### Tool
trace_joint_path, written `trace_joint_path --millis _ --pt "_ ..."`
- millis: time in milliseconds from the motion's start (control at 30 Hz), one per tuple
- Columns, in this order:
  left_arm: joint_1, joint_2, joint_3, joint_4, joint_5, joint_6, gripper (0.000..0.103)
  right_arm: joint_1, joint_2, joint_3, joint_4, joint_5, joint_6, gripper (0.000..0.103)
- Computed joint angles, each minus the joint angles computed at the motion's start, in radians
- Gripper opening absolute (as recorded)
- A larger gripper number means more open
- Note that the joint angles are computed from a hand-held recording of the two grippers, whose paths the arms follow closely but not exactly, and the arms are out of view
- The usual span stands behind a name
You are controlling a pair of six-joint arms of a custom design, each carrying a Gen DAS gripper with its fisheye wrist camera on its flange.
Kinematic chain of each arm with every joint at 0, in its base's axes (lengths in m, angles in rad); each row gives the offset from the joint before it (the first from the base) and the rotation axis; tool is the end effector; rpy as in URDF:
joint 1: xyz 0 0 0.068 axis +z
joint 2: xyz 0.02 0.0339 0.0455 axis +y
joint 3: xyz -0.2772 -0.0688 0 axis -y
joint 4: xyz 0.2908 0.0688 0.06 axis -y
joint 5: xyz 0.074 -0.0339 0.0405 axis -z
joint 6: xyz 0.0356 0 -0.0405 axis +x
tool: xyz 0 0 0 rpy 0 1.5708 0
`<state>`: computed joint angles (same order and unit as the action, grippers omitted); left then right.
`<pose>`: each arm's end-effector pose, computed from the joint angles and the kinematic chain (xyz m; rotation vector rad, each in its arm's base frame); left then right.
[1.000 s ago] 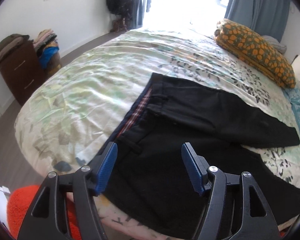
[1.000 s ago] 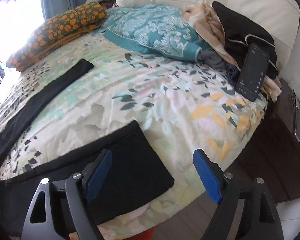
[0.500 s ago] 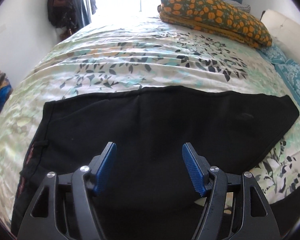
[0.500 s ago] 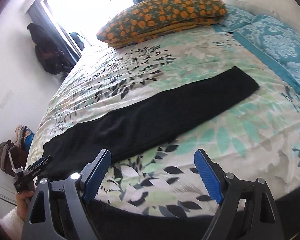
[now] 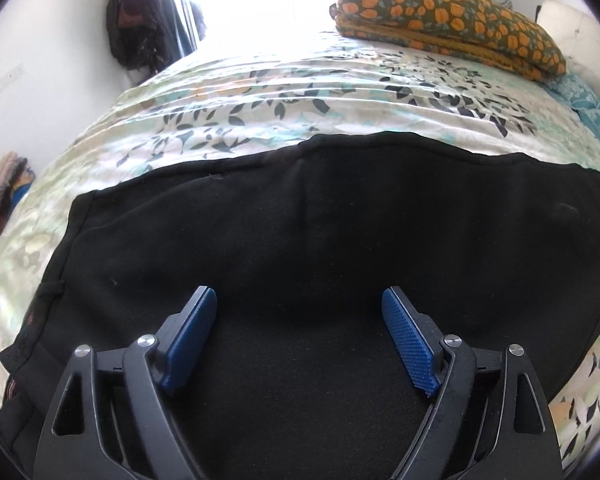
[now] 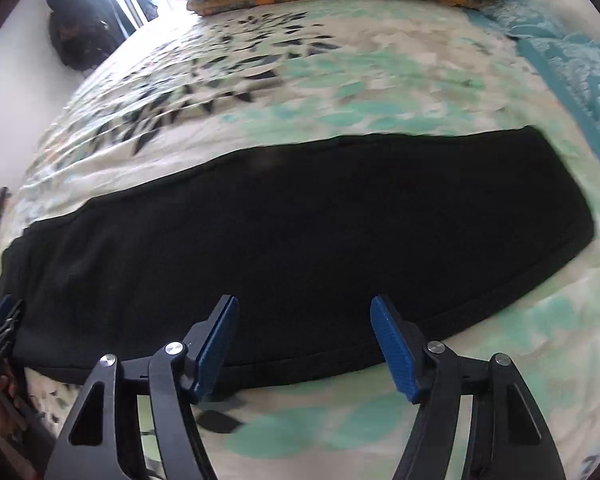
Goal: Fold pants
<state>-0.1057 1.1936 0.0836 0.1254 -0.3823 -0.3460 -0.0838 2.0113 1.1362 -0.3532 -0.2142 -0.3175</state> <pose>0.1607 -0.0037 0.0483 -0.4399 2.4387 0.2994 0.4064 -0.0265 0.0770 -0.3725 2.7331 0.1955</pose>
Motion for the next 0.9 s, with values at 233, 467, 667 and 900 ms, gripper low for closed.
trace_joint_path --millis 233,467,667,900 --pt "0.119 -0.232 0.102 -0.318 0.275 -0.018 0.086 -0.239 0.223 0.484 -0.160 0.027 0.078 0.077" --pt "-0.030 0.226 0.157 0.050 0.173 0.015 0.089 -0.207 0.467 0.832 -0.268 0.064 0.092 0.077" --pt "-0.069 0.232 0.092 0.192 0.121 0.010 0.091 -0.145 0.613 0.977 -0.252 0.171 0.048 0.082" --pt "-0.082 0.283 0.102 0.234 0.095 0.016 0.093 -0.186 0.387 0.687 -0.132 -0.022 0.078 0.009"
